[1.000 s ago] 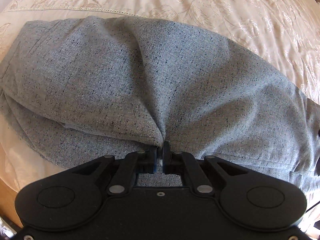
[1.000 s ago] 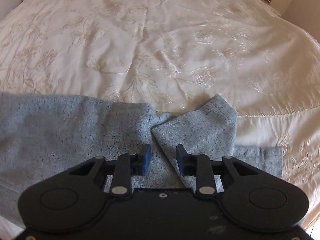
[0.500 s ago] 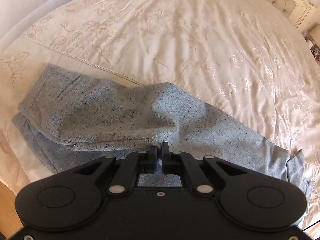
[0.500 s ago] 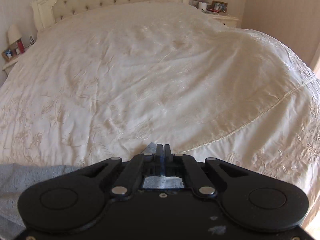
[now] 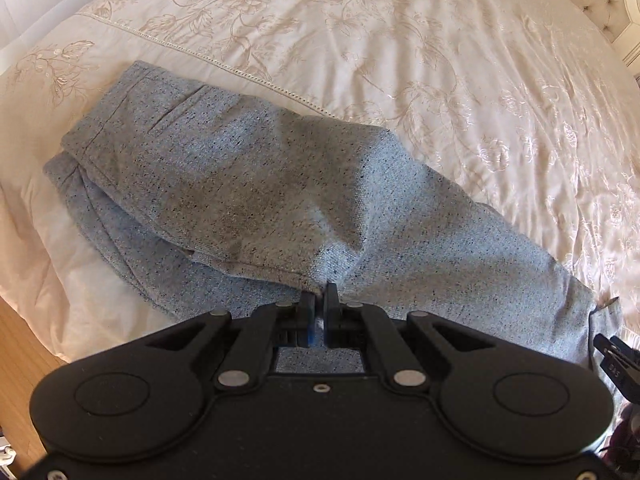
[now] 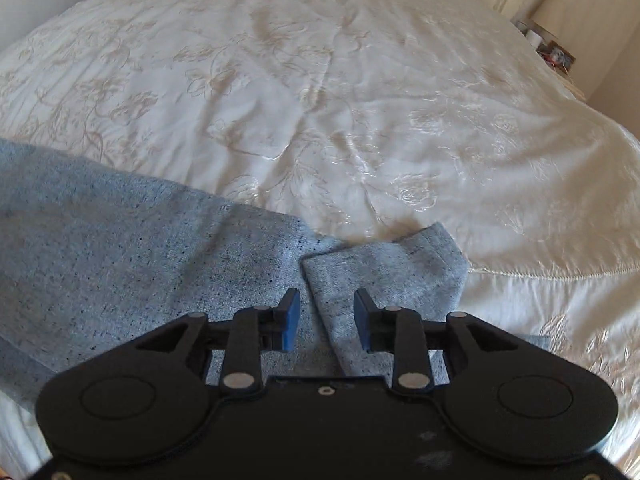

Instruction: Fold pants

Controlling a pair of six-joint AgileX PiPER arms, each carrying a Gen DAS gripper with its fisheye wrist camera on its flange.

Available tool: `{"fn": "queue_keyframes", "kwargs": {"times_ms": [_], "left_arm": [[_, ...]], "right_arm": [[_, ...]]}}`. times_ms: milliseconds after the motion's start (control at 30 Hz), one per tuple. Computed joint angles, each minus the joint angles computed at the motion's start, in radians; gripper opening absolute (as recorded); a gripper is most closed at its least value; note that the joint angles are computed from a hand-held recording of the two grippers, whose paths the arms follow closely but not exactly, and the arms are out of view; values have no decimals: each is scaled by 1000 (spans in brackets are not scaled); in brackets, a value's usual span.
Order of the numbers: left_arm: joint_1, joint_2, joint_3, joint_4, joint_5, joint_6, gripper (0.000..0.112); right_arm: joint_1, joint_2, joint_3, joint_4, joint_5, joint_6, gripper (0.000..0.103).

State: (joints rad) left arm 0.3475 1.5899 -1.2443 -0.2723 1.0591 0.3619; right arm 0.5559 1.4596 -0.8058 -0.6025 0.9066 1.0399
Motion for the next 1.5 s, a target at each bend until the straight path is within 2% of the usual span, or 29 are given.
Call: {"fn": "queue_keyframes", "kwargs": {"times_ms": [100, 233, 300, 333, 367, 400, 567, 700, 867, 900, 967, 1100, 1200, 1300, 1367, 1500], "left_arm": [[-21, 2, 5, 15, -7, -15, 4], [-31, 23, -1, 21, -2, -24, 4], [-33, 32, -6, 23, 0, -28, 4], [-35, 37, -9, 24, -1, -28, 4], [-36, 41, -15, 24, 2, -28, 4], [-35, 44, -21, 21, 5, -24, 4], [-46, 37, -78, -15, 19, 3, 4], [-69, 18, -181, -87, 24, 32, 4], [-15, -9, -256, -189, 114, 55, 5], [-1, -19, -242, -194, 135, 62, 5], [-2, -59, -156, -143, 125, 78, 5], [-45, -95, 61, 24, 43, 54, 4], [-72, -106, 190, 114, -42, 36, 4], [-95, -114, 233, 151, -89, 24, 4], [-104, -120, 221, 145, -80, 11, 4], [-86, -188, 212, 75, -68, 82, 4]], "right_arm": [[-18, 118, -39, -14, 1, -32, 33], [-8, 169, -41, -48, 8, -30, 33], [1, 170, -33, -70, 11, -18, 24], [-16, 157, -28, -55, 4, -29, 11], [-46, 130, -23, -29, 0, -49, 7], [-75, 91, -8, -16, -9, -41, 7], [-259, -141, 17, 1, 51, -35, 7], [-485, -329, -37, 36, 87, -173, 4], [-789, -525, -55, 246, 113, -352, 4], [-849, -562, -31, 302, 115, -394, 4], [-894, -640, 64, 355, 149, -414, 4], [-1004, -708, 314, 458, 120, -488, 4], [-1076, -734, 414, 498, 107, -539, 3], [-1163, -764, 425, 553, 101, -638, 3], [-1217, -785, 404, 582, 121, -717, 3], [-1288, -817, 360, 625, 153, -807, 3]]}}
